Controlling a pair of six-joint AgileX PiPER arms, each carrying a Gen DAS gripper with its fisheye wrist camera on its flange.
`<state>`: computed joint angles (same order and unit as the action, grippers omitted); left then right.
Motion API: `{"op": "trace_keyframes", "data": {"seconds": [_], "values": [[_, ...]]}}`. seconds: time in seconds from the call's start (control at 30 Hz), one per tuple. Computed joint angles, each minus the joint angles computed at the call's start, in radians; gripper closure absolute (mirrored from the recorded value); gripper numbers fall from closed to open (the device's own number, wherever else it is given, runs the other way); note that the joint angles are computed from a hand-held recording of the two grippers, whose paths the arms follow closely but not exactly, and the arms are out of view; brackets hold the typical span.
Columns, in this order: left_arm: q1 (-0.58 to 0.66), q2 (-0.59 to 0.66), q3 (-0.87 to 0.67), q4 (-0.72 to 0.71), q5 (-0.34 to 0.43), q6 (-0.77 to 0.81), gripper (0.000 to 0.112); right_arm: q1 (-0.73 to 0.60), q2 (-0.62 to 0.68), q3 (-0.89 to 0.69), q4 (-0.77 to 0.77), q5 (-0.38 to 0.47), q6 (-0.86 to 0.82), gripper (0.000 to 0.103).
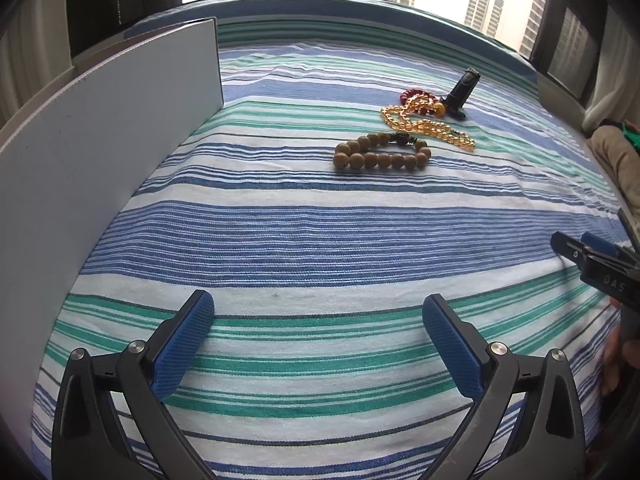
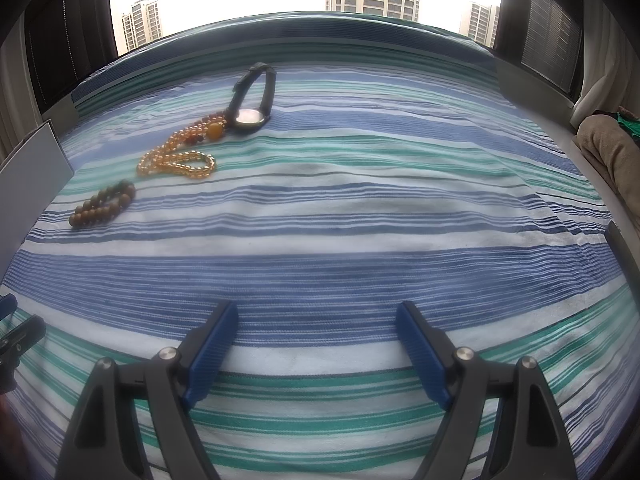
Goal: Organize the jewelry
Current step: 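Open both tools in the box and return them over the bedspread, then grasp the brown wooden bead bracelet with the left tool while the right tool grasps the amber necklace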
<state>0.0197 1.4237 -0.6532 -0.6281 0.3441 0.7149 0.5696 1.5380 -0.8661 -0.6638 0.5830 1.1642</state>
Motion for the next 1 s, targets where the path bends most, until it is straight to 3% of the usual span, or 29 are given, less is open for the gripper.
{"op": "trace_keyframes", "data": {"seconds": [0.1, 0.17, 0.27, 0.4, 0.53, 0.67, 0.7, 0.8, 0.87, 0.93, 0.97, 1.0], "values": [[0.086, 0.0, -0.033, -0.1, 0.136, 0.125, 0.011, 0.0, 0.0, 0.0, 0.0, 0.0, 0.0, 0.02], [0.132, -0.007, -0.092, -0.064, 0.265, 0.088, 0.011, 0.0, 0.0, 0.0, 0.0, 0.0, 0.0, 0.02], [0.117, -0.041, -0.197, 0.039, 0.346, -0.038, 0.011, 0.001, 0.001, -0.001, 0.0, 0.001, 0.0, 0.02], [0.001, 0.006, -0.355, 0.256, 0.303, -0.316, 0.01, 0.0, 0.0, 0.0, 0.001, 0.001, -0.001, 0.02], [-0.097, 0.197, -0.511, 0.405, 0.271, -0.491, 0.011, 0.0, 0.0, -0.001, 0.002, 0.001, -0.002, 0.02], [-0.198, 0.36, -0.593, 0.679, 0.242, -0.678, 0.017, 0.0, 0.0, -0.001, 0.004, 0.001, -0.004, 0.02], [-0.208, 0.392, -0.612, 0.712, 0.252, -0.696, 0.024, 0.0, 0.0, -0.001, 0.004, 0.001, -0.004, 0.02], [-0.222, 0.396, -0.594, 0.734, 0.207, -0.74, 0.026, -0.001, 0.0, -0.002, 0.007, 0.001, -0.006, 0.02], [-0.217, 0.382, -0.57, 0.668, 0.186, -0.664, 0.041, -0.001, 0.0, -0.003, 0.007, 0.002, -0.007, 0.02], [-0.204, 0.367, -0.553, 0.537, 0.192, -0.518, 0.076, -0.001, 0.0, -0.003, 0.007, 0.002, -0.007, 0.02], [-0.206, 0.357, -0.541, 0.527, 0.191, -0.5, 0.082, -0.001, 0.0, -0.003, 0.007, 0.002, -0.007, 0.02], [-0.216, 0.346, -0.532, 0.557, 0.183, -0.516, 0.1, -0.001, 0.0, -0.003, 0.007, 0.002, -0.007, 0.02]]}}
